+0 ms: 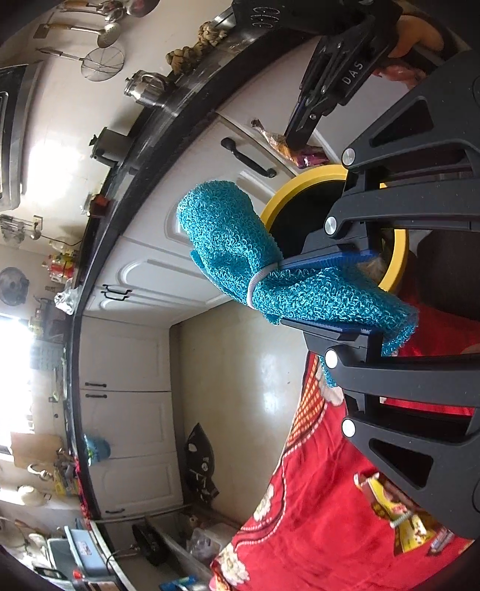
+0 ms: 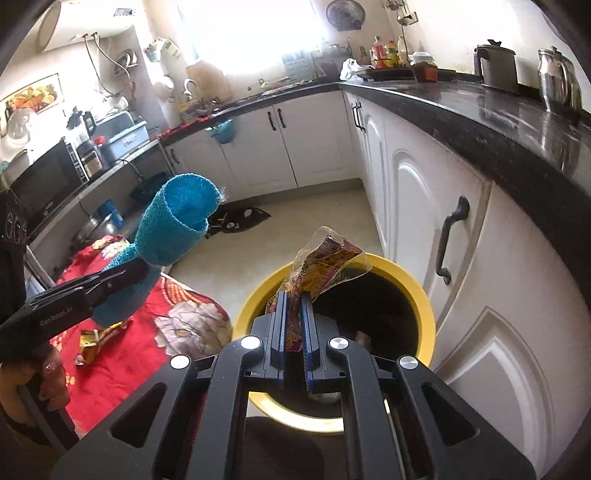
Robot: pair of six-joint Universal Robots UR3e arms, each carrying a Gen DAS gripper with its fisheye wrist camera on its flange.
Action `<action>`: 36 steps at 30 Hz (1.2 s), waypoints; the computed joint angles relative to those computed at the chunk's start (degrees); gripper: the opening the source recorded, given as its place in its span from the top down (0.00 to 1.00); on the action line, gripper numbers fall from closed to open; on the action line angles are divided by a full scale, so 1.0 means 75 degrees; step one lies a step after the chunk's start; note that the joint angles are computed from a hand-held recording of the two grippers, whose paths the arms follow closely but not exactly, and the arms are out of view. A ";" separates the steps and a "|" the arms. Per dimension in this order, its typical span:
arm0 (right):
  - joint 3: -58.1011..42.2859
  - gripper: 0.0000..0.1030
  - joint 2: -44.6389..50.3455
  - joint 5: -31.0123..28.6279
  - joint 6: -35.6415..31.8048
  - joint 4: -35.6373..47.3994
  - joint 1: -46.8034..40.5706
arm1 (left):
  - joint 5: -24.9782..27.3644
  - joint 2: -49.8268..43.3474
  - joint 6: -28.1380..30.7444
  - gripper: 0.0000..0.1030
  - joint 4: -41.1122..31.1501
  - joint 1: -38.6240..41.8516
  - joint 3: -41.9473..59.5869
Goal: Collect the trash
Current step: 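Carry the blue cloth and brown wrapper over the yellow bin, then open both tools over the yellow bin to drop the cloth and wrapper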
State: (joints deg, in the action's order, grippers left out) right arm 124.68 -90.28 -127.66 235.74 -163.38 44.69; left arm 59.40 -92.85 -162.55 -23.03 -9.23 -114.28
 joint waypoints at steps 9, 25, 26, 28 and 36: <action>0.0335 0.93 0.0197 0.0481 -0.0052 -0.0278 -0.0370 | 0.0267 -0.0791 -0.0202 0.82 0.0107 -0.0418 0.0367; 0.1120 0.92 0.0742 0.1793 -0.0528 -0.1522 -0.1317 | 0.0420 -0.2023 -0.0427 0.80 -0.0161 -0.0824 0.1172; 0.1135 0.92 0.0784 0.1821 -0.0539 -0.1561 -0.1351 | 0.0410 -0.2086 -0.0446 0.80 -0.0165 -0.0844 0.1209; 0.1168 0.92 0.0868 0.1790 -0.0551 -0.1622 -0.1421 | 0.0435 -0.2267 -0.0592 0.76 -0.0106 -0.0892 0.1311; 0.1310 0.54 0.0921 0.1599 -0.0239 -0.1622 -0.1450 | 0.0425 -0.2482 -0.0965 0.42 0.0205 -0.0819 0.1352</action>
State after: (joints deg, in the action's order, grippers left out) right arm 134.51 -83.37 -115.66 233.95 -175.54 33.82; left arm 62.58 -111.46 -169.78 -21.49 -15.37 -104.14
